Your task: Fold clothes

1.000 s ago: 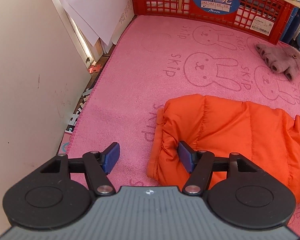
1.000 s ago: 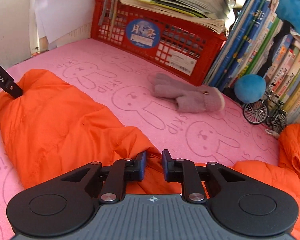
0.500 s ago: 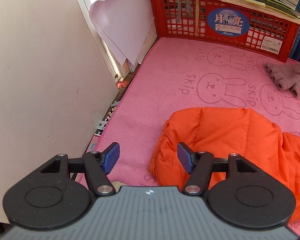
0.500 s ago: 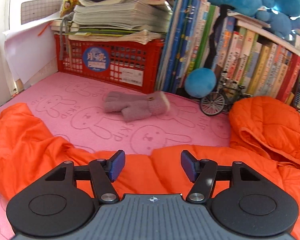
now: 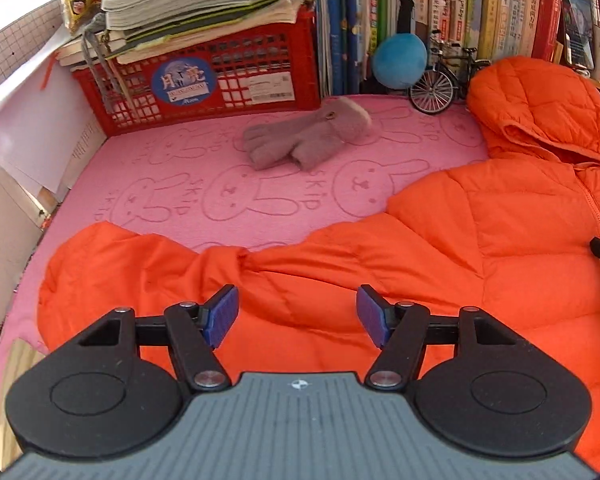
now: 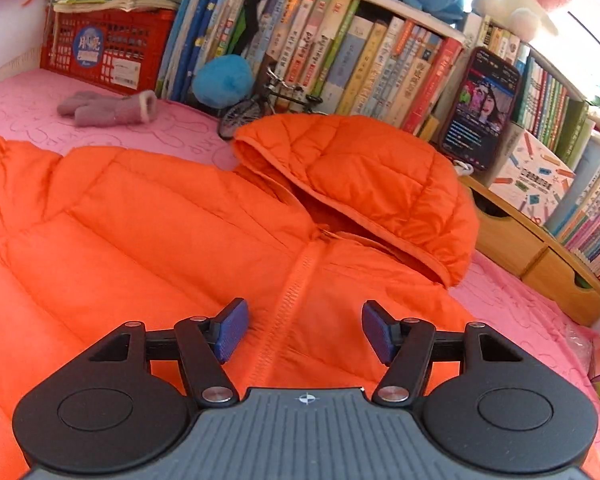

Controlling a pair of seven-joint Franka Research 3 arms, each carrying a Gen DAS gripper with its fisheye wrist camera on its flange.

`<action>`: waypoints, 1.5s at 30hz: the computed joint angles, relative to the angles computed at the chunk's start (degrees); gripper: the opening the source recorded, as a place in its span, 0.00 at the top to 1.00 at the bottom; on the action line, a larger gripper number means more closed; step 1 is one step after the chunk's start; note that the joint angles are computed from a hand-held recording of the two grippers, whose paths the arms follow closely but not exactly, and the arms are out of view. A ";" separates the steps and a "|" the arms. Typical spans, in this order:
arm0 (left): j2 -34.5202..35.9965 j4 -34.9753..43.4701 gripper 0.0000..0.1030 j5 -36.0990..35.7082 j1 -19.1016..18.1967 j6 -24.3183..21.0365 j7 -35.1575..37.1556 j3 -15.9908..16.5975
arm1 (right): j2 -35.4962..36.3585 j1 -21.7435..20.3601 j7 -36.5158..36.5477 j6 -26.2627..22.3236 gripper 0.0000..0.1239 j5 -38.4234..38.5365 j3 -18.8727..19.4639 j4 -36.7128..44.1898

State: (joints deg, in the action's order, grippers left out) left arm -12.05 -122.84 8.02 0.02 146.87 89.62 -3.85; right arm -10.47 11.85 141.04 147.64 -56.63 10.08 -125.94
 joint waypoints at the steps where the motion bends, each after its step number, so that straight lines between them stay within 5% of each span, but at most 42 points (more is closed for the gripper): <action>1: 1.00 -0.10 0.37 3.18 0.60 -0.20 -3.90 -1.69 | -2.41 -0.94 -0.34 0.20 0.48 -0.68 -1.11 -2.87; 6: 2.80 -0.94 0.23 21.26 2.38 1.66 -21.67 -5.76 | -14.59 -9.05 -2.81 -1.15 0.42 -4.23 -3.49 -14.69; 15: 7.76 5.41 0.19 33.63 -1.03 -4.40 -31.42 -6.32 | -22.91 -22.39 -8.34 1.54 0.18 -4.49 -7.28 -22.36; 20: 8.33 7.86 0.30 32.37 -3.48 -7.92 -31.51 -6.05 | -25.13 -24.66 -2.79 1.80 0.26 -15.46 1.73 -22.90; 22: 8.04 7.86 0.29 32.44 -3.93 -8.90 -31.70 -6.06 | -27.70 -21.31 -3.69 6.98 0.26 -14.16 0.17 -25.05; 25: 8.61 8.14 0.27 33.96 -4.38 -11.35 -32.01 -6.19 | -30.59 -18.55 -5.89 8.09 0.28 -6.47 0.10 -27.44; 28: 8.07 8.24 0.30 36.34 -5.18 -12.28 -31.89 -6.62 | -32.81 -20.36 -4.08 1.51 0.51 2.13 1.65 -28.29; 32: 4.76 5.38 0.31 30.72 -7.91 -0.25 -22.21 -7.13 | -37.65 -26.83 2.69 -3.39 0.54 12.11 0.14 -30.33; 36: 9.19 8.19 0.30 15.52 -14.09 11.65 -4.60 -9.13 | -41.36 -32.29 4.74 -5.79 0.49 19.34 -2.33 -31.98; 40: 15.26 13.19 0.29 -1.33 -18.78 15.82 14.77 -12.85 | -41.80 -38.33 2.38 -4.41 0.34 19.55 -2.61 -32.45; 45: 24.33 20.75 0.29 7.12 -23.46 12.64 14.31 -13.36 | -35.75 -43.01 -6.69 -0.01 0.21 16.87 -5.00 -30.59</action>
State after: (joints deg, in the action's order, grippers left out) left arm 12.28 -102.08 15.14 -23.44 159.51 103.93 -17.21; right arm -46.22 -31.16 134.35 147.63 -39.76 5.09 -156.53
